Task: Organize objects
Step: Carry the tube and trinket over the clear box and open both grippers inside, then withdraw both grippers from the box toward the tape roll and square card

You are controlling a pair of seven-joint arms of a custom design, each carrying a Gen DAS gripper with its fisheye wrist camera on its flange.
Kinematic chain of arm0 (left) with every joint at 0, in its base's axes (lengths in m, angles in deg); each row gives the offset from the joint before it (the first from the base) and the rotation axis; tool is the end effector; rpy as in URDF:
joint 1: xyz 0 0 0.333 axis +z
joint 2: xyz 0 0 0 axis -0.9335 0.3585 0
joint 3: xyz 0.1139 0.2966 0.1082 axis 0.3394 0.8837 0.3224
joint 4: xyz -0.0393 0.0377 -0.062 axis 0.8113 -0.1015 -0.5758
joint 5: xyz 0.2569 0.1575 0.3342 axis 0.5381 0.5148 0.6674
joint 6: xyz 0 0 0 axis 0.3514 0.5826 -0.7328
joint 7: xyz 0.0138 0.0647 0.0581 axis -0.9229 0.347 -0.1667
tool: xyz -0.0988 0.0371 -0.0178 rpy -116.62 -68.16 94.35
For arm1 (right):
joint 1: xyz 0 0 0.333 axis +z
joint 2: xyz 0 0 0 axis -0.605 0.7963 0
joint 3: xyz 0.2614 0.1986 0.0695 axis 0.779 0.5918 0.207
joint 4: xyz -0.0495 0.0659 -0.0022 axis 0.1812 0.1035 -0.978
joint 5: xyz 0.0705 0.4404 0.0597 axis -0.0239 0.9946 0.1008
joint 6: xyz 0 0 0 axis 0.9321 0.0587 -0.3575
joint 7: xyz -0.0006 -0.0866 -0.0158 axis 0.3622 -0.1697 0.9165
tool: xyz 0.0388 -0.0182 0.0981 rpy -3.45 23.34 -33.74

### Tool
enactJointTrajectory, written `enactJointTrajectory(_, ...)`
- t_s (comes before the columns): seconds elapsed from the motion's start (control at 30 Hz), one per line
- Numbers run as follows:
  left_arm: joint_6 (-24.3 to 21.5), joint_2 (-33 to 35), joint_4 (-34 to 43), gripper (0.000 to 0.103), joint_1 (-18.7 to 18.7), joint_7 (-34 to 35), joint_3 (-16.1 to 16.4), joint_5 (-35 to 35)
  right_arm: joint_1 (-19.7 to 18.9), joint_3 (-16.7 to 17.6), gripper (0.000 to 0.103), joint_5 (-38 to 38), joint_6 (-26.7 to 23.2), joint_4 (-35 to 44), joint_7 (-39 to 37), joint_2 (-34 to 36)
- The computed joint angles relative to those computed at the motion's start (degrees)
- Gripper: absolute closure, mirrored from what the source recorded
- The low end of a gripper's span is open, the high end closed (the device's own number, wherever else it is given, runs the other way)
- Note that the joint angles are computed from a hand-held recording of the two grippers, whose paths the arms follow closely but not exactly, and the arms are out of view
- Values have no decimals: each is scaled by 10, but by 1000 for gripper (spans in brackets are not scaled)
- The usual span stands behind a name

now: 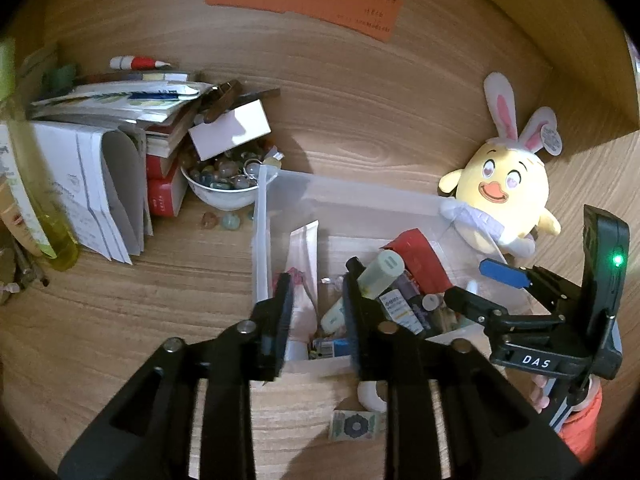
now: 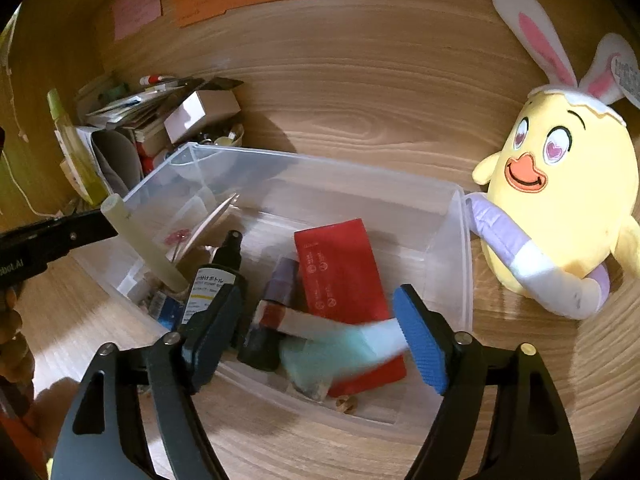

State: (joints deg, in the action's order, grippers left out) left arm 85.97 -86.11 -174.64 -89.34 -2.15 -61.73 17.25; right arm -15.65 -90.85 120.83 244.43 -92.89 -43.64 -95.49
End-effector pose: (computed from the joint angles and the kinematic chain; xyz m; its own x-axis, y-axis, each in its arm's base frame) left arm 0.3461 -0.3704 0.3788 0.2226 -0.9385 0.2638 -0.6119 -0.3451 -0.7117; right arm 0.4736 0.1230 0.3942 0.6966 -0.7162 -0.0427 -0.5333 -0.4771 -0.6985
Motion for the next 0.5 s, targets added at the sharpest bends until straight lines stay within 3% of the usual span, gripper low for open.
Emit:
enactJointTrajectory(0.2, -46, -18, -2, 51, -14, 1, -16, -12, -2, -7, 20, 6, -17, -4, -6, -16)
enactJointTrajectory(0.33, -89, -31, -2, 45, -28, 12, -27, -29, -3, -9, 20, 9, -23, -8, -7, -28)
enactJointTrajectory(0.5, -128, -43, -5, 31, -43, 9, -41, -38, 6, -15, 20, 41, -3, -18, -29, -52)
